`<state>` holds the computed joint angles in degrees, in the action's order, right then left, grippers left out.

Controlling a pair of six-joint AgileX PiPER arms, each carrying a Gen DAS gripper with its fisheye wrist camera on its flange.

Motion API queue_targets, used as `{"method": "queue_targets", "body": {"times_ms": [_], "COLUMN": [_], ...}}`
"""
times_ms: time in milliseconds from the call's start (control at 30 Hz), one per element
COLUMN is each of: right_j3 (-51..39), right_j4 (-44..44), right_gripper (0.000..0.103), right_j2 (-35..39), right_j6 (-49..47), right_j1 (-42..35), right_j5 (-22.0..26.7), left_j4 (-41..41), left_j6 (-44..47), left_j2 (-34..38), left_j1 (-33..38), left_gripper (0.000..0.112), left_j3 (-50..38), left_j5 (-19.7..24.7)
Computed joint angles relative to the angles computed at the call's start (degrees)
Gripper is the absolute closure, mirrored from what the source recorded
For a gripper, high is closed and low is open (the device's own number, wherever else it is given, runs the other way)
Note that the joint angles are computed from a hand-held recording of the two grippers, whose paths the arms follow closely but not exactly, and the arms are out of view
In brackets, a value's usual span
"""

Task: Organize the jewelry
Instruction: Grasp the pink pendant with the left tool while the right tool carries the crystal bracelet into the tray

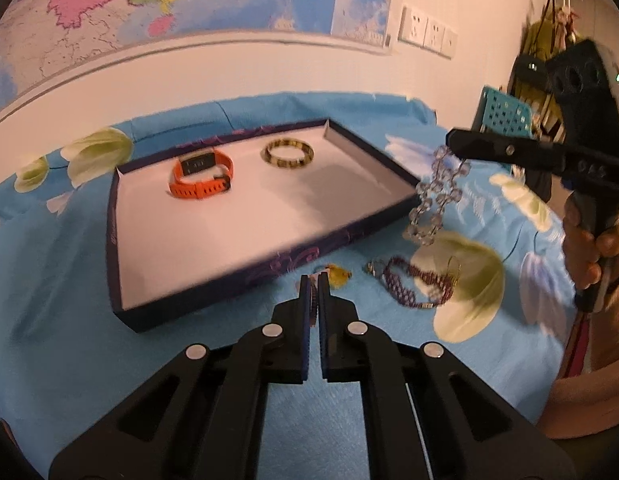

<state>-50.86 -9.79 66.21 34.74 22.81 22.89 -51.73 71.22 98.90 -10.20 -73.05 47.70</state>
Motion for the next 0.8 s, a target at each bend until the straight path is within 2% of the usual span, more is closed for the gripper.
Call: {"method": "queue_targets", "body": {"times_ms": [67, 400, 800], "right_j3": [-1.14, -9.08, -17.92], "right_j4": [1.75, 11.83, 32.02], "right_gripper": [0.095, 0.095, 0.095], "right_j2": [0.82, 9.64, 22.65], "right_j6": [-2.35, -15.1, -33.38], "right_j1": [-0.93, -7.14, -12.34], "right_j5": [-0.24, -1.51, -2.71], "left_j4": [-0.57, 2.25, 13.57], "left_j6": [-0.47, -6.91, -20.68], "left_j2": [0.27, 5.8, 17.56], "left_j1": [0.5, -0.59, -3.66], "left_gripper": [0.108, 0.108, 0.108], "left_j3": [-1.58, -12.25, -28.85], "left_j5": [0.93, -0.98, -1.41]}}
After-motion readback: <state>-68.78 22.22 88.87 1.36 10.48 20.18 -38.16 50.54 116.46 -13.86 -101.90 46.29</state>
